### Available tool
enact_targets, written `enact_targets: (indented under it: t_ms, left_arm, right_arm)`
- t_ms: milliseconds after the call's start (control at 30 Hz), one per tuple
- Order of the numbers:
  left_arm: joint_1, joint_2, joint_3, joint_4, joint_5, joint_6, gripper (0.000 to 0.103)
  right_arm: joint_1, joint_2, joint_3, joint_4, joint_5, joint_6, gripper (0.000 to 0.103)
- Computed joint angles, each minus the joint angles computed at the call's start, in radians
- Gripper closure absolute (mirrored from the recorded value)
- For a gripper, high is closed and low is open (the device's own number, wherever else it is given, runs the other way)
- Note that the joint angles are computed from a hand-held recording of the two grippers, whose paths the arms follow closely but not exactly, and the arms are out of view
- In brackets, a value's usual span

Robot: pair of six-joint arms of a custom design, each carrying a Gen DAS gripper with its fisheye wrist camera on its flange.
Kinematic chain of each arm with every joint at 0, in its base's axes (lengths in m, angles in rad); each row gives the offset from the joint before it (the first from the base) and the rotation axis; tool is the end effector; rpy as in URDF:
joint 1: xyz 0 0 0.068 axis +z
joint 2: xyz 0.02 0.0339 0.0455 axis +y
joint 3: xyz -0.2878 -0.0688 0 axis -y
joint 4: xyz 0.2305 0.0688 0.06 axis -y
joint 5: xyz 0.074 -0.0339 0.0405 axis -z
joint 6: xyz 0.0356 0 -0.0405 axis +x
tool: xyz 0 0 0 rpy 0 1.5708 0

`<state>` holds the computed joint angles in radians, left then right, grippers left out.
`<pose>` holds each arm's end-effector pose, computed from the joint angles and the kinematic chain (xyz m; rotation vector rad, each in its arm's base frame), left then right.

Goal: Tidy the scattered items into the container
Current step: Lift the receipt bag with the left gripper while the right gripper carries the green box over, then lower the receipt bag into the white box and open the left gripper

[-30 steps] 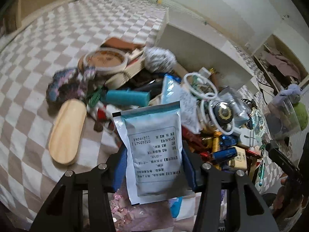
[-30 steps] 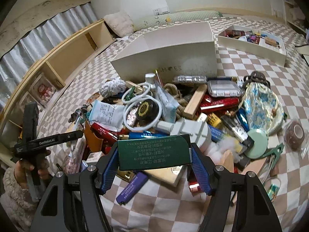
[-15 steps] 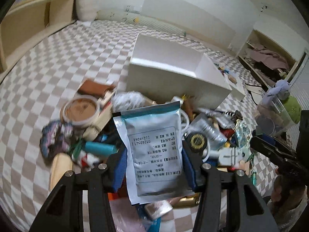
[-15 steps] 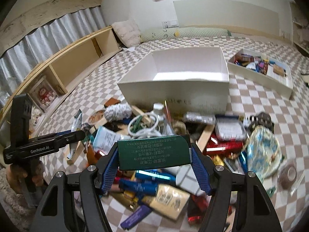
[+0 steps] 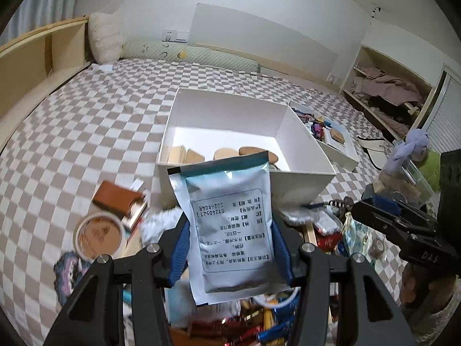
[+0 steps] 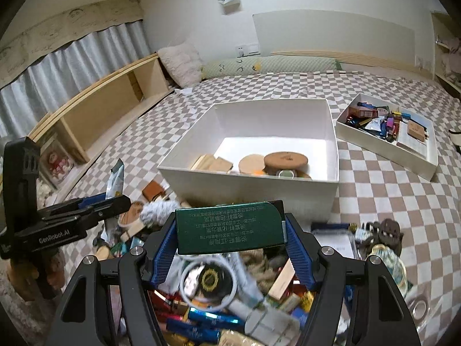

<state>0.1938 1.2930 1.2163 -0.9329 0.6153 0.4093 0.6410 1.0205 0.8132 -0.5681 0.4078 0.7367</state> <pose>0.2300 0.0242 0.3452 0.4737 2.3481 -0.5196 0.1556 0.0985 0.2954 0.3058 2.2599 0.2440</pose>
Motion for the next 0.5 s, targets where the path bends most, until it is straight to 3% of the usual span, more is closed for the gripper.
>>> enact_targets:
  t_ms: [300, 500]
  left_arm:
    - [-0.134, 0.093, 0.061, 0.125, -0.085, -0.115, 0.052]
    - [-0.181, 0.199, 0.145, 0.172, -0.076, -0.202, 0.052]
  right_arm:
    - [-0.211, 0.103, 0.072, 0.062, -0.137, -0.128, 0.033]
    - [-0.322, 0.186, 0.123, 0.092, -0.202, -0.187, 0.033]
